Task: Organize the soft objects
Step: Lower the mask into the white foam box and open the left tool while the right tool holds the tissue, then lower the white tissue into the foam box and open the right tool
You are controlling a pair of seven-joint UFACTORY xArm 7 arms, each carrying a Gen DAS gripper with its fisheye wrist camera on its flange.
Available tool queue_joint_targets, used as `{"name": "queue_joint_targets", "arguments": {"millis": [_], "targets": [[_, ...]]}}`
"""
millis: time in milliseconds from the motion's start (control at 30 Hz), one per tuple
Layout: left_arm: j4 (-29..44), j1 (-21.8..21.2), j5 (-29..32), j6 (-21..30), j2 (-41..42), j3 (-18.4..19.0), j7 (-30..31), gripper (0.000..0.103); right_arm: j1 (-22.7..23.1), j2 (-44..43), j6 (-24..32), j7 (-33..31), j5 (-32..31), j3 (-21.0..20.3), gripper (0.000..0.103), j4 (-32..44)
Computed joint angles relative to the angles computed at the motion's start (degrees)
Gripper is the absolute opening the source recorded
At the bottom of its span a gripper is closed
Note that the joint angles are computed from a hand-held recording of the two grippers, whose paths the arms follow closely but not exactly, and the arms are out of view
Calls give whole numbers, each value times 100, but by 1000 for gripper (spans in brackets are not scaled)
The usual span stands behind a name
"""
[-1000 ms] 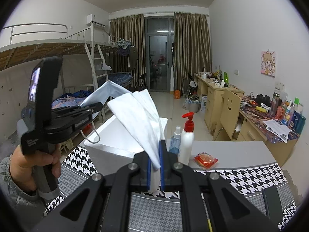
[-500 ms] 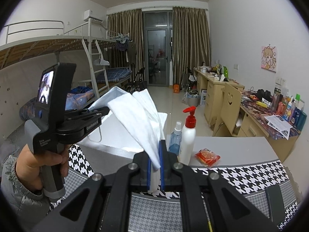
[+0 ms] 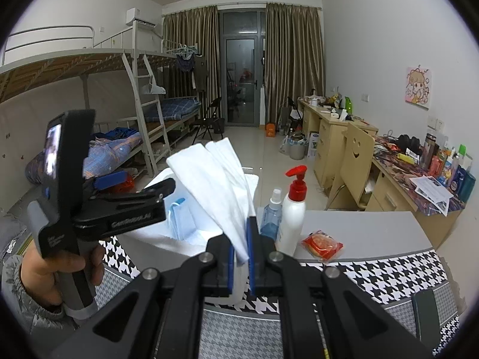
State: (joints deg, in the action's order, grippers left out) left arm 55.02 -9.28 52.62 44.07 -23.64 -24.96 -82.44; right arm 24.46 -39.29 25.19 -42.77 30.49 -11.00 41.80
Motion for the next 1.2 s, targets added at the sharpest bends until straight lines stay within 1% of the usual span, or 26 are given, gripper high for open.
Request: {"name": "queue_joint_targets", "arguments": {"millis": [100, 167, 300, 333, 400, 433, 633, 733, 767, 833, 933, 1067, 1200], "targets": [[72, -32, -120, 301, 36, -41, 100, 102, 15, 63, 28, 38, 20, 31, 10, 42], [116, -51, -53, 502, 70, -107, 110, 102, 29, 97, 35, 9, 30, 30, 10, 57], [51, -130, 32, 654, -17, -102, 44, 102, 15, 178, -4, 43, 25, 115, 10, 91], [16, -139, 71, 657, -59, -104, 8, 102, 18, 207, -28, 34, 26, 115, 10, 100], [-175, -146, 196, 427, -260, -56, -131, 102, 18, 259, -51, 59, 23, 148, 10, 126], [-226, -134, 183, 426, -338, -65, -142, 102, 20, 288, -76, 67, 26, 161, 10, 136], [-266, 42, 161, 800, -458, -279, -208, 102, 10, 435, -59, 125, 4, 219, 10, 210], [-362, -19, 29, 679, -539, -174, -82, 102, 28, 500, -128, 137, 32, 252, 10, 252], [-381, -19, 15, 690, -566, -184, -16, 102, 83, 556, -88, 103, 78, 201, 10, 313], [-449, 13, 3, 695, -676, -222, -71, 102, 171, 619, -83, 7, 201, 148, 10, 361], [-536, 21, -157, 603, -802, -194, 19, 102, 27, 869, 22, 177, 139, 290, 10, 527], [-578, 148, -197, 776, -895, -375, 62, 102, -73, 1152, 278, 208, 193, 351, 10, 740], [-698, 167, -323, 783, -1008, -390, 29, 102, -204, 1277, 389, 174, 274, 486, 10, 816]]}}
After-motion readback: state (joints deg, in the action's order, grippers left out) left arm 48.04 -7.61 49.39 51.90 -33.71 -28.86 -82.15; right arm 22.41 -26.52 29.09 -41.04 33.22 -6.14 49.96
